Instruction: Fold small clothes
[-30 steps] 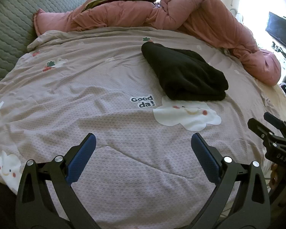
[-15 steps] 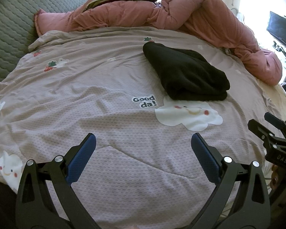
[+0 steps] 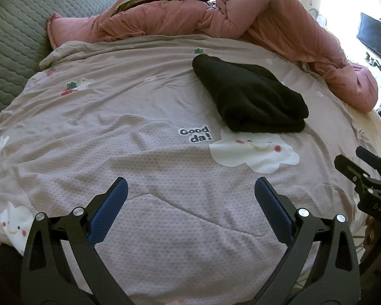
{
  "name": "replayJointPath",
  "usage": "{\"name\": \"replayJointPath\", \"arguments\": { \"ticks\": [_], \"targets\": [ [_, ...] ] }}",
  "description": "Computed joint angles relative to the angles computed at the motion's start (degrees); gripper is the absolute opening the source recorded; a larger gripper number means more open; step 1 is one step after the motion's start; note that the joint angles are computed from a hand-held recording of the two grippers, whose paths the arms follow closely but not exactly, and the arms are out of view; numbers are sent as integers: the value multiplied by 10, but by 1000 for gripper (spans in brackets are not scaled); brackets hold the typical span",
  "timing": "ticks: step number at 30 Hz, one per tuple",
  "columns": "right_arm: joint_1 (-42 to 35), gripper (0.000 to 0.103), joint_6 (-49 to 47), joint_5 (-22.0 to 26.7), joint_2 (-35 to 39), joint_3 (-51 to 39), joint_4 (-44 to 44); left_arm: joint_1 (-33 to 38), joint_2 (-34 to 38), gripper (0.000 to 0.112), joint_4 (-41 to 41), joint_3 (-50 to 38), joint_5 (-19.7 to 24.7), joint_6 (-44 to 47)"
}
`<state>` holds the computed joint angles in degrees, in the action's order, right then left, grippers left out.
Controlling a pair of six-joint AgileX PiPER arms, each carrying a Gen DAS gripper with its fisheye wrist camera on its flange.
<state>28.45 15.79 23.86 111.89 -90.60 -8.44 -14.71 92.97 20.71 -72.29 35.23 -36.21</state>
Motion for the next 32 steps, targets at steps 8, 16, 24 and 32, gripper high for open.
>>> {"name": "replayJointPath", "arguments": {
  "ticks": [8,16,24,32],
  "targets": [
    [-2,98,18,0,-1,1,-18,-2,5,93,9,-4,16,-5],
    [-24,98,135,7,-15,35,-118,8,22,93,30,-22,61,-37],
    [-152,98,467,61,-80,162,-376,112,26,93,-46,-25,54,33],
    [-443,98,545,143,-68,203,-345,366,146,93,-78,-200,107,145]
  ]
}}
